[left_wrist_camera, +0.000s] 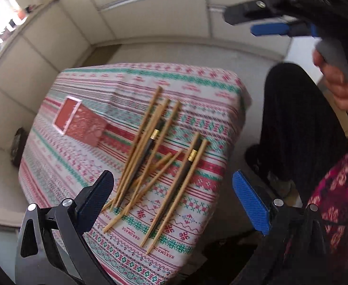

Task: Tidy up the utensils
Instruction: 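Lower the left tool onto the chopsticks and close it on one chopstick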

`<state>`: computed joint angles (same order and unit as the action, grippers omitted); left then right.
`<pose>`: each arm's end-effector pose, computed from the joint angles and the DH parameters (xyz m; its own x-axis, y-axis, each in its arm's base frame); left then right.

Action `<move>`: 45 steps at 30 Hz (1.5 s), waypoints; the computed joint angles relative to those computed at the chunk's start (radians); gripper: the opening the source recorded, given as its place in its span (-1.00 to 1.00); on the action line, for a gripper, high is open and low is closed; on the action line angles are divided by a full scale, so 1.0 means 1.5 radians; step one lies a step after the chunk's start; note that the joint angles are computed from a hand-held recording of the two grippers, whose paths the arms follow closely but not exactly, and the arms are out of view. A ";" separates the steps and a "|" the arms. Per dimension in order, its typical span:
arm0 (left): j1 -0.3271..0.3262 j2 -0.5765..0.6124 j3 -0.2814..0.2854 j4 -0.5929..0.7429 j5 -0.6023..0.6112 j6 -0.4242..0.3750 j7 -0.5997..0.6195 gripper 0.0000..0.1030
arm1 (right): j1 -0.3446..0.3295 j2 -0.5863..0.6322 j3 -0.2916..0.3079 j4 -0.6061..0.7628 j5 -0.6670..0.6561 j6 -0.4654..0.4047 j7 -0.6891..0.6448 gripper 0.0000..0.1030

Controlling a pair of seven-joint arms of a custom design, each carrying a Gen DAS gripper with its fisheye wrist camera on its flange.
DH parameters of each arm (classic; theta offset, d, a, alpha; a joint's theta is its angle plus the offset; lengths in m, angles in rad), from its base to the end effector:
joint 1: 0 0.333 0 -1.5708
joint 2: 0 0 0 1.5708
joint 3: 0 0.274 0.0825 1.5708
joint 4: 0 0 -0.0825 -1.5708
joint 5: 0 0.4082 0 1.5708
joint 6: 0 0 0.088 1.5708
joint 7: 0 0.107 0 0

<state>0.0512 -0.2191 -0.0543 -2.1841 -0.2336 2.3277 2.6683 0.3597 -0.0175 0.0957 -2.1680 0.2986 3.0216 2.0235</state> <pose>0.5500 -0.0066 0.4692 -0.7864 -0.5811 -0.2097 -0.5007 0.7984 -0.3346 0.5494 0.2449 0.4495 -0.0515 -0.8410 -0.5386 -0.7364 0.3963 -0.5484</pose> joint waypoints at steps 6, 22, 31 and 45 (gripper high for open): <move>-0.008 0.126 -0.015 0.118 0.047 -0.152 0.023 0.27 | -0.035 0.072 0.022 0.040 0.153 -0.029 -0.133 0.87; -0.010 0.378 -0.027 0.399 0.100 -0.365 0.011 -0.43 | -0.121 0.188 0.092 0.141 0.210 -0.074 -0.225 0.87; -0.007 0.478 -0.029 0.523 0.112 -0.409 0.000 -0.60 | -0.135 0.214 0.103 0.164 0.221 -0.086 -0.234 0.87; -0.001 0.565 -0.031 0.666 0.111 -0.461 -0.003 -0.60 | -0.139 0.232 0.105 0.185 0.187 -0.105 -0.214 0.87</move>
